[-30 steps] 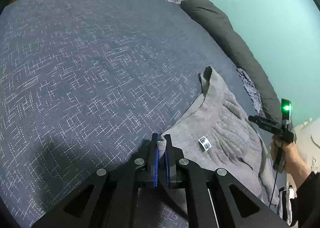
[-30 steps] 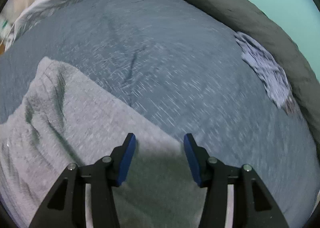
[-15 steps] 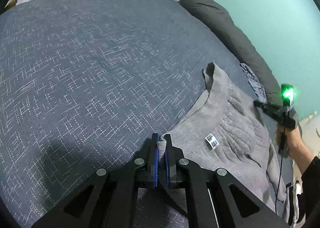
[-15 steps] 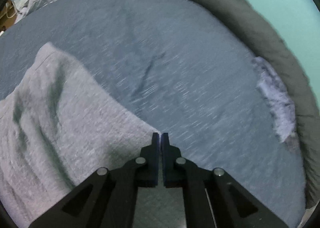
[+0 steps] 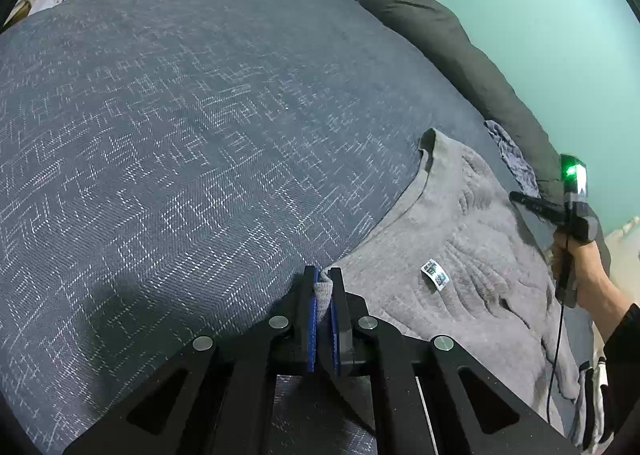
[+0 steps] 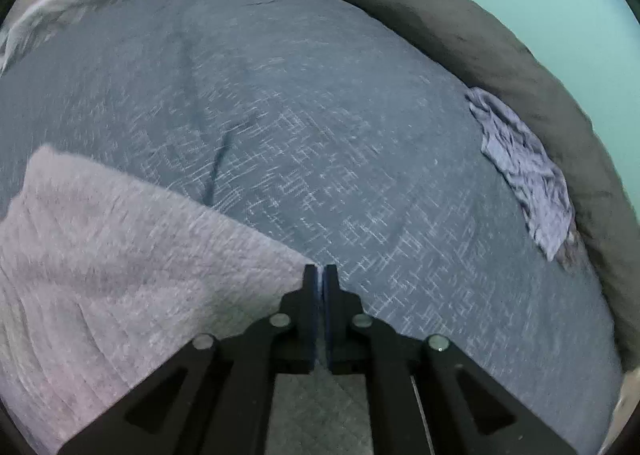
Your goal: Fold clothes
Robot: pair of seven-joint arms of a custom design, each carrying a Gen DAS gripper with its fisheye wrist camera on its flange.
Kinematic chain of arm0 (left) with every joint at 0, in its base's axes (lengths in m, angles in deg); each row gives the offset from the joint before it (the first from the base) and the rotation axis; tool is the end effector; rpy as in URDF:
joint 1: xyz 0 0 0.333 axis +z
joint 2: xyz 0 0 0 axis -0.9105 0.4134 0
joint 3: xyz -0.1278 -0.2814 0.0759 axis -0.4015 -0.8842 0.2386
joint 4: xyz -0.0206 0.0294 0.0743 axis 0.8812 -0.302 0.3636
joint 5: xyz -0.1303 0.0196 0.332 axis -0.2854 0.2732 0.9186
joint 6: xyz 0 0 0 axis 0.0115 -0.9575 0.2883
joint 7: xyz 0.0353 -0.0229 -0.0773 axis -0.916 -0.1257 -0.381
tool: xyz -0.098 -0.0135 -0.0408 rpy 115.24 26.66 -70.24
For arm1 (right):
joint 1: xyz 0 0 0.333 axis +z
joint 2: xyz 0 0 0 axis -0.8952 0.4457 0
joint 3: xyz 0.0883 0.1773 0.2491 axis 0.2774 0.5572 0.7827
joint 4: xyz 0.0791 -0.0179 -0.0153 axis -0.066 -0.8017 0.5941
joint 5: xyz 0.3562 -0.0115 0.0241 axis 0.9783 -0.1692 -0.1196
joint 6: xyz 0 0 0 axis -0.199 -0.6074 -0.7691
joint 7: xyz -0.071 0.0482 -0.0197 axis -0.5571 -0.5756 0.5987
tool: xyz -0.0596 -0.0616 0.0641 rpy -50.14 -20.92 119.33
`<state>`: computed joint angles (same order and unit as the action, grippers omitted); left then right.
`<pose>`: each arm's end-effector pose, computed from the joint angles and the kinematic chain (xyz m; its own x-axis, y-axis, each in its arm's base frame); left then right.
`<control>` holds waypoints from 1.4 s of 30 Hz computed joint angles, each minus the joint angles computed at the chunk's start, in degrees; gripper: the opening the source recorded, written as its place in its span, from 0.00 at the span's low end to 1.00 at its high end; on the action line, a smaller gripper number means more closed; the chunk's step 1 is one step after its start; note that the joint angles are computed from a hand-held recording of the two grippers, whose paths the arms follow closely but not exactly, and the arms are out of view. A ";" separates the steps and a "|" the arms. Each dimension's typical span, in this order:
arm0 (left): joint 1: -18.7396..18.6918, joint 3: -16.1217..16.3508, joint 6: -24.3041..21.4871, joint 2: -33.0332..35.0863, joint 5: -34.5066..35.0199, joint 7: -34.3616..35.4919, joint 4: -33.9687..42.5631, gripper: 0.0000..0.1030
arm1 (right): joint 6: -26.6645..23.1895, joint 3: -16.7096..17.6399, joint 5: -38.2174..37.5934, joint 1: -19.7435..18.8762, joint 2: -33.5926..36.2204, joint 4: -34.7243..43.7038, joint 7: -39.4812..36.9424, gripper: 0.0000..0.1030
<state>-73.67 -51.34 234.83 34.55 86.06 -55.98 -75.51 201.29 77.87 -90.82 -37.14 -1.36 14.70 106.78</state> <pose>0.2616 -0.2176 0.4567 0.6182 -0.6457 0.4483 -0.4355 -0.7561 -0.4885 0.6474 0.3734 0.4742 0.7755 -0.5792 0.2511 -0.3986 -0.7577 -0.5168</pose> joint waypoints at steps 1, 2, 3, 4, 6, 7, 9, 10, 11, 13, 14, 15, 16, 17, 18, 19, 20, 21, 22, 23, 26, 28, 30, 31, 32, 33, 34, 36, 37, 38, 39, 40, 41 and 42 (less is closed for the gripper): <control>0.07 -0.09 -0.21 0.15 0.08 0.05 0.22 0.05 | 0.68 0.87 1.47 -0.67 -0.32 -0.01 0.07 0.04; 0.10 -0.15 -0.26 0.21 0.12 -0.04 0.27 0.05 | 1.45 2.94 3.98 -2.01 -1.02 -0.58 -1.63 0.06; 0.11 -0.17 -0.20 0.20 0.13 -0.21 0.22 0.05 | 1.77 5.16 6.57 -3.31 -1.70 -1.22 -4.29 0.16; 0.13 -0.20 -0.14 0.19 0.14 -0.38 0.17 0.05 | 1.55 7.00 8.79 -4.10 -2.28 -1.53 -7.03 0.38; 0.12 -0.27 -0.11 0.18 0.18 -0.62 0.10 0.05 | -1.44 8.64 11.48 -3.98 -2.20 -0.06 -10.81 0.51; 0.07 -0.23 -0.14 0.18 0.20 -0.64 0.08 0.05 | -4.48 9.04 12.30 -3.41 -1.44 1.90 -12.29 0.51; -0.04 -0.13 -0.16 0.14 0.22 -0.64 0.01 0.05 | -8.60 8.59 12.83 -1.72 -0.15 4.71 -14.22 0.51; -0.11 -0.05 -0.07 0.11 0.20 -0.64 -0.07 0.05 | -10.31 8.22 12.91 -0.91 0.64 6.07 -14.85 0.51; -0.16 0.03 0.08 0.07 0.18 -0.64 -0.17 0.05 | -11.66 7.83 12.92 -0.12 1.16 6.88 -15.32 0.51; -0.17 0.13 0.43 0.03 0.15 -0.63 -0.37 0.05 | -14.49 7.29 12.99 1.17 1.91 7.89 -16.03 0.51; -0.13 0.14 0.58 0.05 0.13 -0.64 -0.45 0.05 | -15.39 6.95 12.75 1.78 2.29 8.16 -16.53 0.51; -0.09 0.16 0.75 0.09 0.09 -0.64 -0.53 0.05 | -15.65 6.59 12.45 2.34 2.23 7.79 -16.93 0.44; -0.06 0.15 0.85 0.12 0.05 -0.64 -0.57 0.05 | -15.65 6.33 12.20 2.79 2.18 7.35 -17.33 0.33; -0.02 0.12 0.84 0.15 0.02 -0.62 -0.55 0.05 | -15.42 6.14 12.03 3.12 2.19 6.93 -17.72 0.28; 0.00 0.08 0.75 0.19 0.01 -0.59 -0.48 0.05 | -15.20 6.00 11.81 3.42 2.21 6.52 -18.10 0.17; 0.02 0.06 0.69 0.24 0.00 -0.53 -0.42 0.05 | -14.98 5.89 11.57 3.71 2.25 6.13 -18.45 0.06; 0.02 0.08 0.66 0.27 0.00 -0.47 -0.39 0.05 | -14.28 5.83 11.41 3.91 2.05 5.39 -18.83 0.02; -0.03 0.10 0.62 0.22 -0.02 -0.43 -0.40 0.05 | -13.12 5.89 11.49 3.98 1.64 4.39 -19.10 0.00; -0.03 0.09 0.62 0.22 -0.03 -0.42 -0.40 0.05 | -12.01 5.99 11.73 3.98 1.38 3.76 -19.13 0.00; 0.00 0.06 0.58 0.24 -0.02 -0.42 -0.40 0.05 | -10.73 6.05 11.97 3.97 1.14 3.25 -19.01 0.00; 0.17 -0.04 0.55 0.49 0.06 -0.46 -0.26 0.05 | -6.77 5.52 11.72 4.44 1.16 3.23 -17.25 0.00; 0.21 0.00 0.66 0.59 0.13 -0.46 -0.29 0.05 | -8.25 5.63 11.84 4.41 2.61 6.23 -15.84 0.00; 0.23 0.11 0.90 0.63 0.16 -0.43 -0.39 0.05 | -12.32 7.27 13.97 3.36 4.17 9.77 -16.55 0.00; 0.25 0.16 1.02 0.66 0.17 -0.38 -0.43 0.05 | -13.86 7.71 14.94 3.26 4.46 10.63 -16.42 0.02; 0.26 0.22 1.08 0.68 0.17 -0.31 -0.43 0.05 | -15.40 8.10 15.92 3.19 4.77 11.51 -16.25 0.06; 0.28 0.24 1.07 0.70 0.16 -0.25 -0.41 0.05 | -16.05 8.20 16.57 3.20 4.86 11.80 -16.34 0.25; 0.31 0.23 1.04 0.70 0.13 -0.25 -0.36 0.05 | -15.79 8.04 16.84 3.26 4.75 11.54 -16.70 0.48; 0.40 0.14 0.94 0.83 0.14 -0.25 -0.20 0.05 | -18.27 8.30 17.64 3.25 5.80 13.57 -17.31 0.52; 0.46 0.10 0.92 0.91 0.16 -0.27 -0.13 0.05 | -19.13 7.94 17.31 3.75 6.18 14.12 -17.39 0.52; 0.52 0.06 0.97 0.99 0.19 -0.33 -0.09 0.05 | -19.59 7.52 16.80 4.32 5.98 13.72 -17.53 0.52; 0.58 0.02 1.01 1.07 0.23 -0.38 -0.06 0.05 | -20.55 7.53 16.71 4.50 5.80 13.48 -17.98 0.52; 0.65 -0.01 1.05 1.17 0.28 -0.43 0.00 0.05 | -20.77 7.40 16.37 4.87 5.63 12.98 -18.58 0.52; 0.72 -0.05 1.09 1.28 0.34 -0.46 0.07 0.05 | -19.64 6.93 15.50 5.49 4.92 11.29 -19.25 0.51; 0.77 -0.06 1.17 1.34 0.40 -0.51 0.08 0.05 | -18.96 6.59 14.73 5.94 4.47 10.09 -19.67 0.42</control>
